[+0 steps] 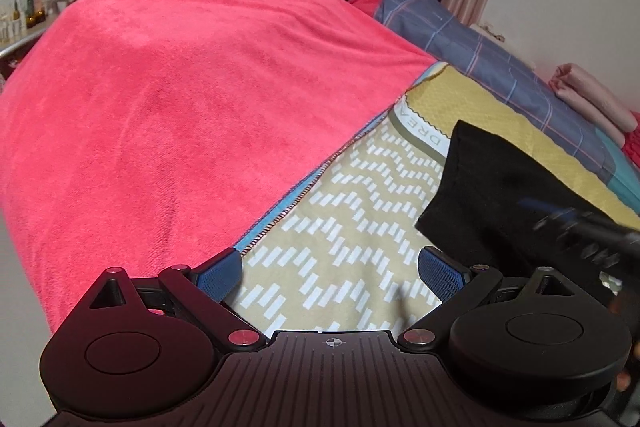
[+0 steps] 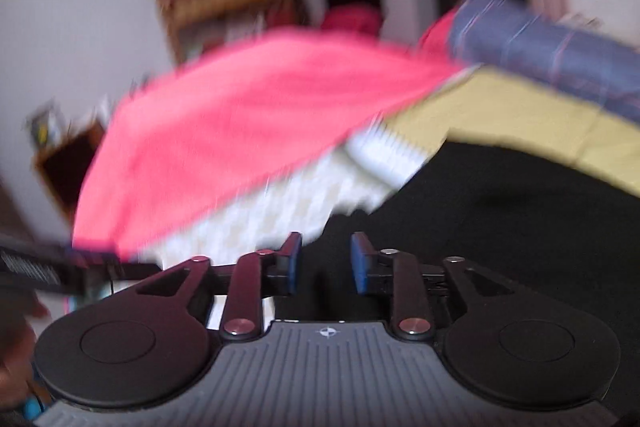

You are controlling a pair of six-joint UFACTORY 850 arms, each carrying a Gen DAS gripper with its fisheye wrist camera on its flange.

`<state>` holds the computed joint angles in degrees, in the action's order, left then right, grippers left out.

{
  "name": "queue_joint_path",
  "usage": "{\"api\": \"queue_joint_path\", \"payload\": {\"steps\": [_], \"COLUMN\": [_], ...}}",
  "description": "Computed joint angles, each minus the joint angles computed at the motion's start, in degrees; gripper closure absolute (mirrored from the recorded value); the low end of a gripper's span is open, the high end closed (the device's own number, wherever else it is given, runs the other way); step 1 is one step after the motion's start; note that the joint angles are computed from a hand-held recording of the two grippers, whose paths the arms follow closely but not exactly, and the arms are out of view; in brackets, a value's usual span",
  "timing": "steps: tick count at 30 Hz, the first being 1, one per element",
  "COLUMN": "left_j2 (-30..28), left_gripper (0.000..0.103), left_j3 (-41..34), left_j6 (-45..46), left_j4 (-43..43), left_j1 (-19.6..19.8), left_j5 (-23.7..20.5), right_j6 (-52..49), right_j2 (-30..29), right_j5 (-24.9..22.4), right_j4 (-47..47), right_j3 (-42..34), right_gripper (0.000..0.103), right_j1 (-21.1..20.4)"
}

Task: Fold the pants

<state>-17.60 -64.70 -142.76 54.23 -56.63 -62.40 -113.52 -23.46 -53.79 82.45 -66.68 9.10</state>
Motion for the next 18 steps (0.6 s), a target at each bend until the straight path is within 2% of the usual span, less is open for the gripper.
{"api": "queue_joint_path", "payload": {"steps": [2, 4, 6, 8, 12, 13, 14, 17, 18], "left_j2": [0.1, 0.3, 0.1, -0.1, 0.0, 0.2, 0.4, 0.8, 0.8], "left_gripper": [0.000, 0.000, 0.000, 0.000, 0.000, 0.000, 0.000, 0.000, 0.000], "left_j3": [0.1, 0.1, -0.3, -0.6, -0.5, -0.3, -0.1, 0.3, 0.1], "left_j6": [-0.4, -0.9, -0.8, -0.3, 0.2, 0.0, -0.4, -1.3, -1.2], "left_j4": [0.1, 0.4, 0.5, 0.3, -0.8, -1.1, -1.1, -0.8, -1.1], "left_j1": [0.1, 0.2, 0.0, -0.3, -0.4, -0.4, -0.4, -0.6, -0.5], "left_j5": [0.0, 0.0, -0.6, -1.0, -1.3, -1.4, -1.4, -2.3, -2.6], "right_j6": [0.8, 3.2, 5.6, 7.7, 2.5, 1.9, 3.3, 0.6, 0.9], "right_j2": [0.0, -0.8, -1.9, -3.0, -2.4, -2.1, -1.9, 0.4, 0.4], "right_j5": [-2.0, -1.6, 0.3, 4.4, 7.0, 7.3, 6.3, -2.3, -2.7], "right_j4": [-2.3, -7.0, -10.3, -12.4, -8.2, -7.6, -8.8, -11.6, -14.2], "right_j3": [-0.5, -1.6, -2.5, -3.0, -1.0, -0.5, -0.4, 1.4, 1.6], "right_gripper": [0.063, 0.064, 0.065, 0.070, 0.069, 0.082, 0.095, 0.101, 0.101], "right_j1": [-0.2, 1.1, 2.8, 4.6, 5.8, 6.1, 6.1, 5.4, 6.0]}}
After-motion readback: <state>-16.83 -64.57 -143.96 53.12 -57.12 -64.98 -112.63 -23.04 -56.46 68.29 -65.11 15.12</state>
